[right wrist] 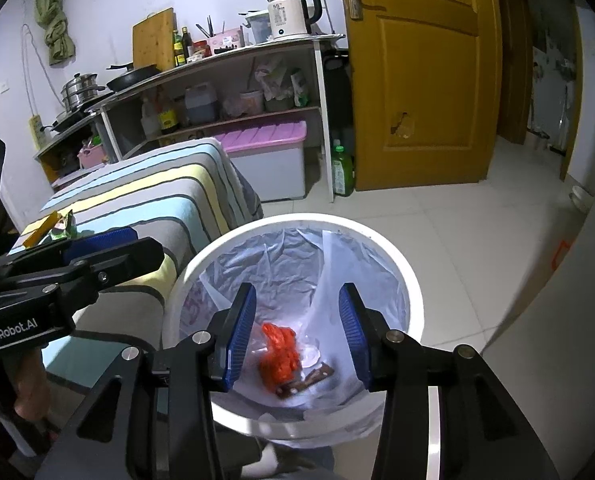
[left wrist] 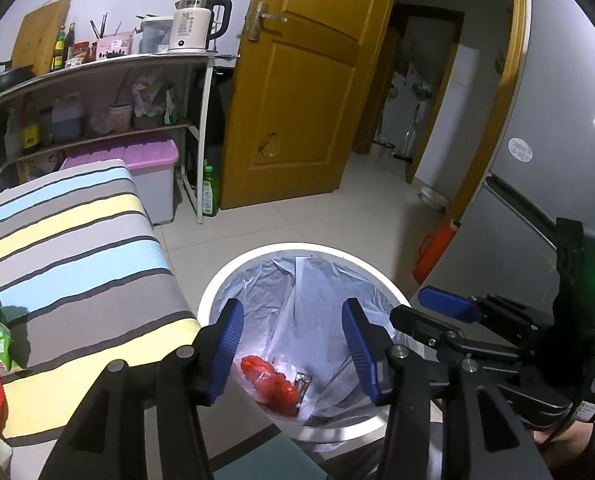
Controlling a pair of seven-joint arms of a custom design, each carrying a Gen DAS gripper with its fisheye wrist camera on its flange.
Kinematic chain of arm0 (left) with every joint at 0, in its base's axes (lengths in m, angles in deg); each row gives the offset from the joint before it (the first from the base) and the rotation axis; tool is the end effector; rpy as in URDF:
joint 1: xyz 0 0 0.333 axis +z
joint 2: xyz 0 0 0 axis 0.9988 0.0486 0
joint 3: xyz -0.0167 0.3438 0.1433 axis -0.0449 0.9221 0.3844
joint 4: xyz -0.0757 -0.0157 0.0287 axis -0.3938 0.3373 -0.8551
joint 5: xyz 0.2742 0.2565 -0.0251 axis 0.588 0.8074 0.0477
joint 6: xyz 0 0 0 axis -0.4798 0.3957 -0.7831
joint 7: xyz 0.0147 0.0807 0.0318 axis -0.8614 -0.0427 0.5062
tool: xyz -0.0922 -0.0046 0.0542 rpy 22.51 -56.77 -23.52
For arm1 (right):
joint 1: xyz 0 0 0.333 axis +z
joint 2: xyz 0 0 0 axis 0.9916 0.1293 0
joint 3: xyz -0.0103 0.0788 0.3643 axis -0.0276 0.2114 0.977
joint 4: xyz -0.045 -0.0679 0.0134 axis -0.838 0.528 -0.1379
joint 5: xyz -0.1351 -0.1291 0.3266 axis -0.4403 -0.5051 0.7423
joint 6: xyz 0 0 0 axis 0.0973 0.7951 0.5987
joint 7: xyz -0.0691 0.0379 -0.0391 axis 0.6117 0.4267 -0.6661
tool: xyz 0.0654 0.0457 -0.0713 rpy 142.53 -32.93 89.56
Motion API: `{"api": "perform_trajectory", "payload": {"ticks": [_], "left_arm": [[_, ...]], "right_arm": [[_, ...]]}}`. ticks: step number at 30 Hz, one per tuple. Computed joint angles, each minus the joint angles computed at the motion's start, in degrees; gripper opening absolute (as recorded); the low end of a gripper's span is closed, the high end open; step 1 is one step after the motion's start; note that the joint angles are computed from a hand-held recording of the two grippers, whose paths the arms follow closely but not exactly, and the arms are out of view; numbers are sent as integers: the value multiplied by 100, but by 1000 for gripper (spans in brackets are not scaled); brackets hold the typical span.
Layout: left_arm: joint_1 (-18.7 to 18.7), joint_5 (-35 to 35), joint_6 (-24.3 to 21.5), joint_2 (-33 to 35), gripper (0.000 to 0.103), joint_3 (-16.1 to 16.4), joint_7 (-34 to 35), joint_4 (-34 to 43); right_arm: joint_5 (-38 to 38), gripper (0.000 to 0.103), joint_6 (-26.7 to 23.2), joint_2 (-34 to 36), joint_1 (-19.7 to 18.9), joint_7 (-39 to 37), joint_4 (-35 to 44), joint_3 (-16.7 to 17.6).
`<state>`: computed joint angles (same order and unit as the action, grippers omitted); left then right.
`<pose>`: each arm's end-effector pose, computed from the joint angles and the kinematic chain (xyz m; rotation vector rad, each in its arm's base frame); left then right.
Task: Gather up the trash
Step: 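Move both tools back from the bin toward the table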
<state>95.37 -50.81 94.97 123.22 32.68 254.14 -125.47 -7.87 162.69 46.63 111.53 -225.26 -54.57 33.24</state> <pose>0.7507 -0.2046 0.2418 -0.8375 2.6527 -1.3898 0.6072 0.2813 0.2660 -1.2152 2.1655 -0.8655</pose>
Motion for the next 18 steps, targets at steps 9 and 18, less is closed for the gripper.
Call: {"api": "perform_trajectory", "payload": {"ticks": [9,18], "left_arm": [[639,-639,372,-272,51,-482,837,-612],[1163,-1537,403,-631,51,-505,1505,-986]], "right_arm": [[-227,44,-162,-131,175,31,30,80],[-321,44,-304,-97,341,-319,367,262]]}}
